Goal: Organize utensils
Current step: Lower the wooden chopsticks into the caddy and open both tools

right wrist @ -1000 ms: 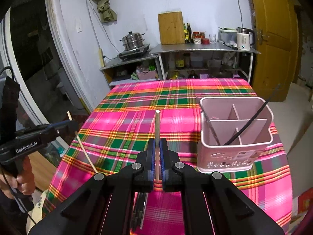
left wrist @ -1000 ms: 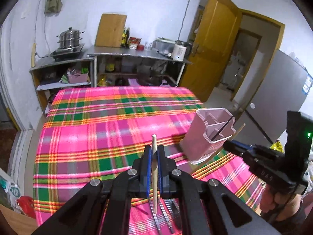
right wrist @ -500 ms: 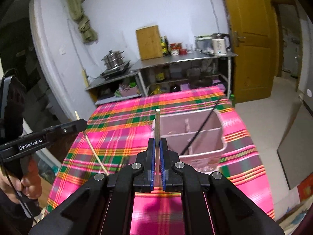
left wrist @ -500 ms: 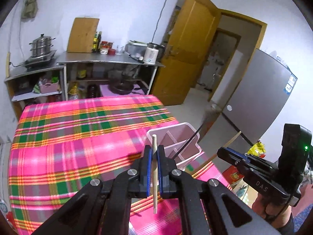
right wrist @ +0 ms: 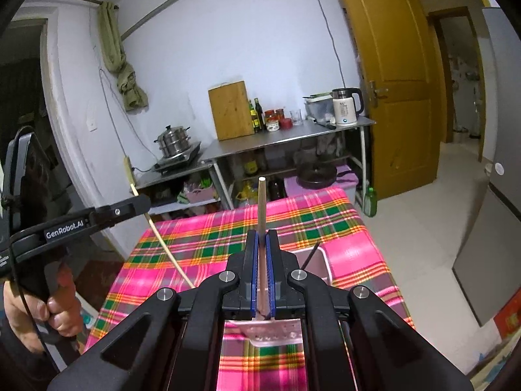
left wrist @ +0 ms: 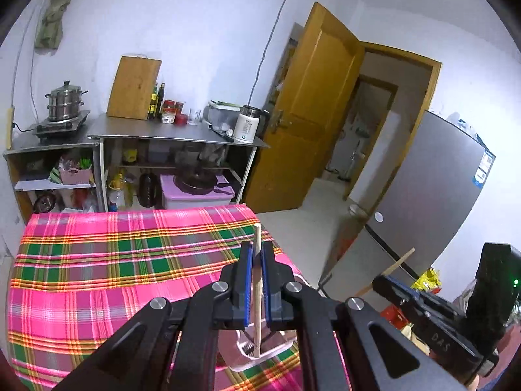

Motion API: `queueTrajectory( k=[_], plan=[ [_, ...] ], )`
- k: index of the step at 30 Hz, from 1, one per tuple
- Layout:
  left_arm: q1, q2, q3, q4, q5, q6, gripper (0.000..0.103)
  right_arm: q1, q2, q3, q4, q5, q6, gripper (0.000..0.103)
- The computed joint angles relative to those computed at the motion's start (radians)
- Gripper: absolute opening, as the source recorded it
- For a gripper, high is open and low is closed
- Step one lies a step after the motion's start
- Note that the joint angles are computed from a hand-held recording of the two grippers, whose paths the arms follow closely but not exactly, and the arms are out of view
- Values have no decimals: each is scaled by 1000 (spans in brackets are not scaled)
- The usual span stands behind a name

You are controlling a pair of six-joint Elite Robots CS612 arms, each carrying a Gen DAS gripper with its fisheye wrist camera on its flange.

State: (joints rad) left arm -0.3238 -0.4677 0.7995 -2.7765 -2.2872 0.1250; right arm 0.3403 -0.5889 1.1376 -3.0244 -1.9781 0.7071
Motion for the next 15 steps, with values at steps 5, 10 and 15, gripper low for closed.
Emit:
queueTrajectory(
  k=[5,10,15],
  plan=[
    [-9,34,-35,1,10,-19,5,-8,22,-15,12,20,25,5],
    [-15,54,-39,8,35,1,5,-10,45,-33,41,40,46,5],
    [-17,60,-22,26,61,50,5,-14,69,-50,84,72,67,5]
  ],
)
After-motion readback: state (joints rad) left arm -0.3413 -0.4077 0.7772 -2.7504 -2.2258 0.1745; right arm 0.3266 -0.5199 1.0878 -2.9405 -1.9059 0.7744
